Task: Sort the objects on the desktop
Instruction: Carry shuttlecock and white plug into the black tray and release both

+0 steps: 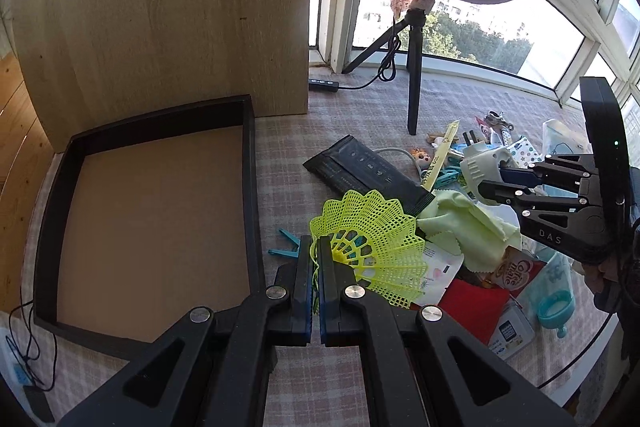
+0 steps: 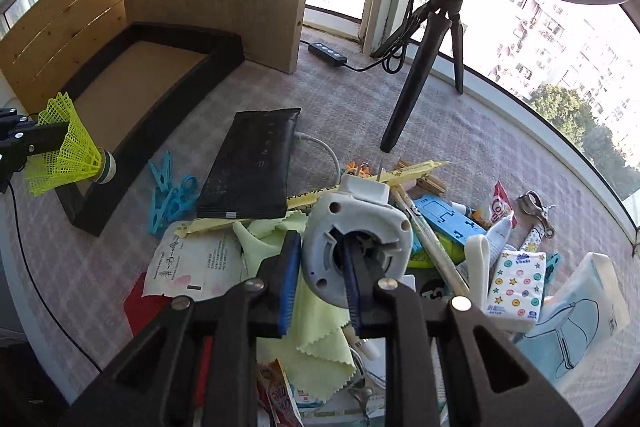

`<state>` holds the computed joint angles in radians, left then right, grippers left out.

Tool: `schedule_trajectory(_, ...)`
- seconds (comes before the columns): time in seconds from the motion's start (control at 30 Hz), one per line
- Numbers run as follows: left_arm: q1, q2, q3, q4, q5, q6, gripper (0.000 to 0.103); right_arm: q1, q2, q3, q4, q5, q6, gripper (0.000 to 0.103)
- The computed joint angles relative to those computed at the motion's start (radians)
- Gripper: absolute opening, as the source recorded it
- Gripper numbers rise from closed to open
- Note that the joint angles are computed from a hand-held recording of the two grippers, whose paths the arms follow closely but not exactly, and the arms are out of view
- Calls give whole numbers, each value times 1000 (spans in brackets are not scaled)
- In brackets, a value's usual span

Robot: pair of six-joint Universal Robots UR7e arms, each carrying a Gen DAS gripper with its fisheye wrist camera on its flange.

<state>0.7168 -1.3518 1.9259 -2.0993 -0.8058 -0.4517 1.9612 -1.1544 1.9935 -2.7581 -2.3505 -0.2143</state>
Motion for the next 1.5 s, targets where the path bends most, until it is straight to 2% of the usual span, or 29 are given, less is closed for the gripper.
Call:
schedule_trajectory(0.13,22,-64,17,61,37,-28,1,54,12,1,-60,39,40,21)
schedule_trajectory(0.27,64,-123,15,112,70,-39,1,107,78,-37,-106,101,81,20)
schedule_trajectory(0.43,122,-176,-12,141,134,-19,1,151,226,-152,-139,182,125,20)
schedule_trajectory(0.6,213,-170,-71,82,187,81,1,173,408,-314,-147,227,137,21)
schedule_trajectory(0.77,300,-121,-129,-22,190,211,1,176,558,-483,-124,220,139,20)
schedule_trajectory(0.93,373,-57,-191,-81,156,277,1,176,656,-615,-91,186,157,21)
schedule_trajectory(1.1,406,-12,-228,-115,151,317,1,170,718,-716,-63,152,174,21)
schedule_trajectory(1.17,411,3,-242,-120,154,323,6,169,736,-748,-40,134,171,22)
schedule_trajectory(1.23,415,11,-251,-121,160,309,12,169,749,-772,-17,122,164,26)
schedule_trajectory(1.3,417,13,-256,-118,163,288,27,171,751,-774,-25,122,146,40)
schedule_trajectory(1.33,418,11,-257,-120,160,283,36,172,749,-770,-35,124,136,53)
schedule_trajectory(1.37,419,10,-257,-122,158,278,37,173,747,-764,-49,129,126,57)
schedule_trajectory(1.5,407,-5,-239,-138,176,289,35,177,735,-753,-53,129,114,57)
